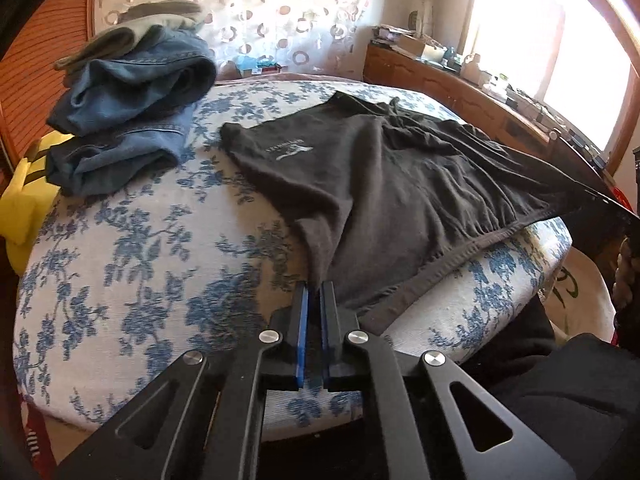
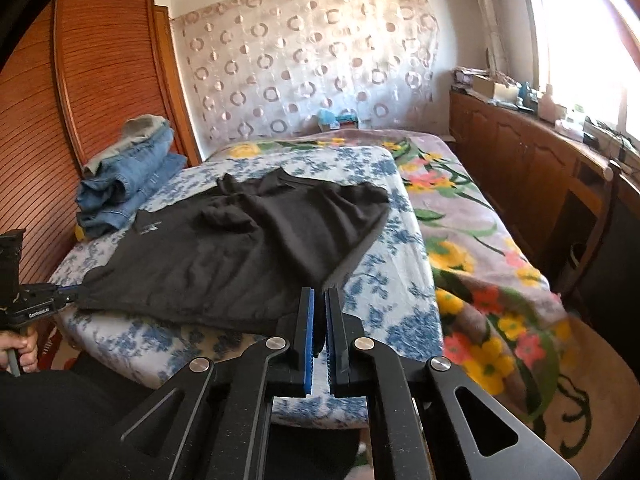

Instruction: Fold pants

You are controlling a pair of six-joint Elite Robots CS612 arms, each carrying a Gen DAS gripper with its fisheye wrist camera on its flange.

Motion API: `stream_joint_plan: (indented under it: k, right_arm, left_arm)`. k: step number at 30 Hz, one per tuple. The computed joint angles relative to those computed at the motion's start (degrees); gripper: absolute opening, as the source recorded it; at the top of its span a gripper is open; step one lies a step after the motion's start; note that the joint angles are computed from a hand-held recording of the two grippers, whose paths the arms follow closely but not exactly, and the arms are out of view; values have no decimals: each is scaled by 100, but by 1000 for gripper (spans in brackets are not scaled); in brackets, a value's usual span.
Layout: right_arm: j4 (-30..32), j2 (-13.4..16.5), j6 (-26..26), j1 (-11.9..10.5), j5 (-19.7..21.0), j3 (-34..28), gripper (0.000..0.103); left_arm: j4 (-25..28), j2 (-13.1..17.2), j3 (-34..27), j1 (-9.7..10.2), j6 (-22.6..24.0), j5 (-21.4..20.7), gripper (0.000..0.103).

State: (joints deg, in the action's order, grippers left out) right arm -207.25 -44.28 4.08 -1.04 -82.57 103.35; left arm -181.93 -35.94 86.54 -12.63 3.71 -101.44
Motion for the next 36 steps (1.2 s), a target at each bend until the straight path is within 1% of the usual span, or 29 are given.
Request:
stream_joint_plan:
  k: [3,6,9,12,13,15,16,17,18,19,22,25,27,28,29,30,31,32,36]
  right_arm:
    - [33,54,-48,16,38,-56,5]
    - [118,76,-54,-22,40,-108,5]
    - [214,66,-82,-19,-133,-118,5]
    - [357,66,12,19,-295,-182,5]
    - [380,66,35,28,-362,-193,5]
    - [410,62,65,38,-463,-182,5]
    - [454,58,93,62,-513,-193,5]
    - [501,68,108,66,-558,-203,5]
    - [564,73,120,77,-596,-223,5]
    - [638,69,126,90,-621,-252,5]
    - [705,57,188,79,-579,-263,5]
    - [700,31,207,71,-625,-254,9]
    - [667,33,193,77,-692,-254,12]
    - [632,38,184,67,-691,-241,16]
    - [625,44,184,65,-710,-245,23]
    - [609,57,184,57,-712,-249,26]
    - [596,67,199,50,-698,-255,29]
    - [607,75,227,42,-668,-266,29]
    - [603,110,253,28,-557,-301,29]
  left_arm:
    - [-33,-28,46,28,-37,15,5]
    - [29,-48,74,38,-15,-18,5]
    - [-16,-52,97,37,-41,-44,6]
    - [-63,-47,75,51,-140,-158,7]
    - [-60,-46,61,63,-181,-242,9]
    - [-28,-53,56,71,-243,-302,22]
    - [6,-58,49,67,-296,-294,26]
    - [32,-58,39,68,-325,-311,36]
    - [46,-53,31,75,-344,-384,43]
    - [64,-44,14,81,-344,-463,43]
    - [167,-24,-25,72,-363,-570,43]
    - [218,41,-127,55,-300,-687,43]
    - [343,79,-210,20,-259,-576,42]
    - [384,88,-231,8,-222,-561,38]
    - [352,89,-230,1,-182,-561,28]
    - [380,90,-241,-1,-119,-623,17]
    - [448,82,-260,-8,-51,-695,12]
    - [462,70,-265,-18,-4,-717,9]
    - [345,7,-296,-99,218,-766,8]
